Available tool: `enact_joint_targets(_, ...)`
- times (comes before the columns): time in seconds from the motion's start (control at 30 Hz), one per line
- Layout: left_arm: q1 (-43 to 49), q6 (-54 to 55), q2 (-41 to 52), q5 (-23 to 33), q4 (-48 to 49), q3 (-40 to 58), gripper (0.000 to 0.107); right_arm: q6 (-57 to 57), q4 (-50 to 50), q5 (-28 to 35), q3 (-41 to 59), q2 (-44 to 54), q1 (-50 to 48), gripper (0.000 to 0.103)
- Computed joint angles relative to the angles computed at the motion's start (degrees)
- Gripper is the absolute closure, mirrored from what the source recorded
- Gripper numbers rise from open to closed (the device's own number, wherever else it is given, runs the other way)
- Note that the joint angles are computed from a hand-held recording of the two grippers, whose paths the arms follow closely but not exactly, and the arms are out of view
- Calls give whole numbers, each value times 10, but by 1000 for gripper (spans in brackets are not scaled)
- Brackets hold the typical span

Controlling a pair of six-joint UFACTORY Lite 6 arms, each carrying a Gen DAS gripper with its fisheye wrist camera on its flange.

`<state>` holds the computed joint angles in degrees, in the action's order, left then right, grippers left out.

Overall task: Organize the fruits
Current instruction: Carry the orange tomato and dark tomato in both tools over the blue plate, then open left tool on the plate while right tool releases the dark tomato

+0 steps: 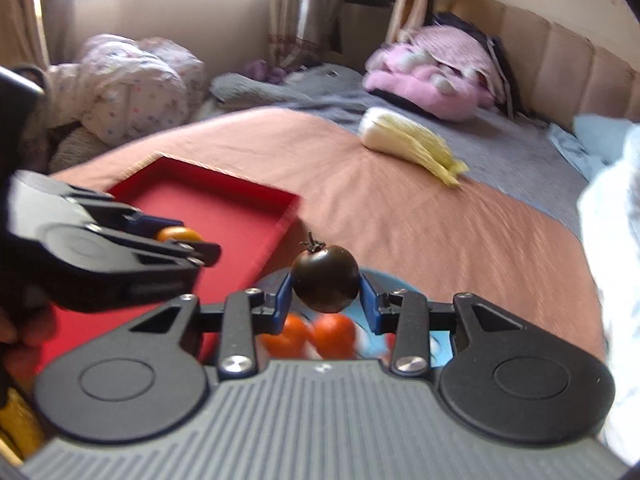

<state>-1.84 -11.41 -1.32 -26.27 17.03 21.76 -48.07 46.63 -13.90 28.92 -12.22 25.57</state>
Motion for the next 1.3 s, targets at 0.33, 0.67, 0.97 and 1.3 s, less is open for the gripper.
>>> enact_joint_targets(0.33, -177, 44, 42, -50, -64, -28, 67, 252, -280, -31, -53, 53, -132, 63)
enact_joint_targets(0.67, -206, 18, 95, -80, -21, -11, 68, 389, -423, -49, 11, 117, -166, 63)
enact_joint_targets(0.97, -245, 97, 115, -121, -68, -25, 68, 323, -374, -27, 130, 244, -128, 62)
enact_joint_targets(1.3, -249, 78, 76, -98, -64, -42, 51, 419, -454, -38, 93, 204, -146, 46)
